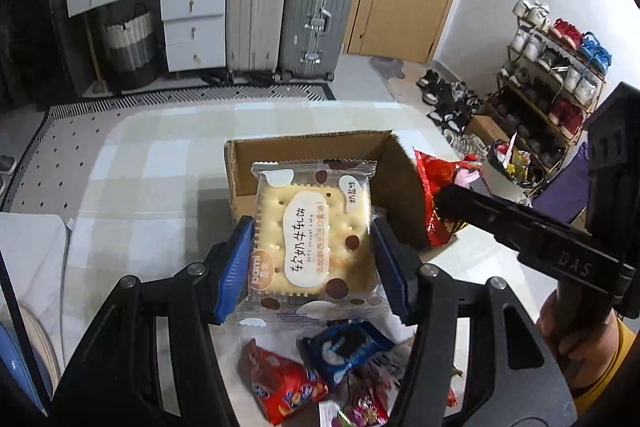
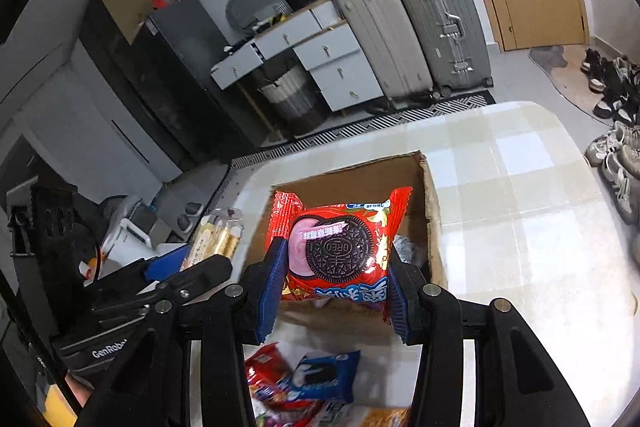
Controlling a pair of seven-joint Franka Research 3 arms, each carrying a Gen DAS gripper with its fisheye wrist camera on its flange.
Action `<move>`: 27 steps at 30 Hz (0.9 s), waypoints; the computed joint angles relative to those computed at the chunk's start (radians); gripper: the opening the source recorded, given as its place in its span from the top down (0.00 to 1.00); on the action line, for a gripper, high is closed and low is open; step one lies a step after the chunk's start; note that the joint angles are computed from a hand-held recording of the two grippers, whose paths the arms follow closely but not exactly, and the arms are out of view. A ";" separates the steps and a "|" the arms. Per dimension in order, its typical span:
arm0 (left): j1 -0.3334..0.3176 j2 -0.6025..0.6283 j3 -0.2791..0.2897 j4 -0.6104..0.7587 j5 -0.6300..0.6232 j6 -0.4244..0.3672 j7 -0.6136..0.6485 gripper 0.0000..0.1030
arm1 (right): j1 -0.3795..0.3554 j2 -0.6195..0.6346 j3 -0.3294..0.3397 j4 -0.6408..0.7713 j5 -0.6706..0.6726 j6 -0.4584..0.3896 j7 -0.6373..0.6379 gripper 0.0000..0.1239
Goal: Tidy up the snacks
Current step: 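Carry the red Oreo pack and cracker packet over the SF box with both grippers, then lower both packs into the box and open both grippers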
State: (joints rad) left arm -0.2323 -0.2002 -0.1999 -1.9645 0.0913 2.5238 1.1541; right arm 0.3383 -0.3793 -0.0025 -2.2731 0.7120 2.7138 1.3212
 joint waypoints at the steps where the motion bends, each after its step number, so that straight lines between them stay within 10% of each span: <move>1: 0.002 0.032 0.001 0.021 0.002 0.003 0.002 0.46 | 0.006 0.014 -0.008 0.007 0.011 -0.001 -0.010 0.63; 27: 0.012 0.297 -0.014 0.171 0.130 0.021 -0.080 0.46 | -0.055 0.165 0.073 0.059 -0.286 0.044 0.131 0.63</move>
State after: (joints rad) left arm -0.2206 0.0972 -0.2140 -1.7938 0.2210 2.5452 1.0737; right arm 0.2830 -0.2146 0.0708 -2.2138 0.4265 2.7574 1.4524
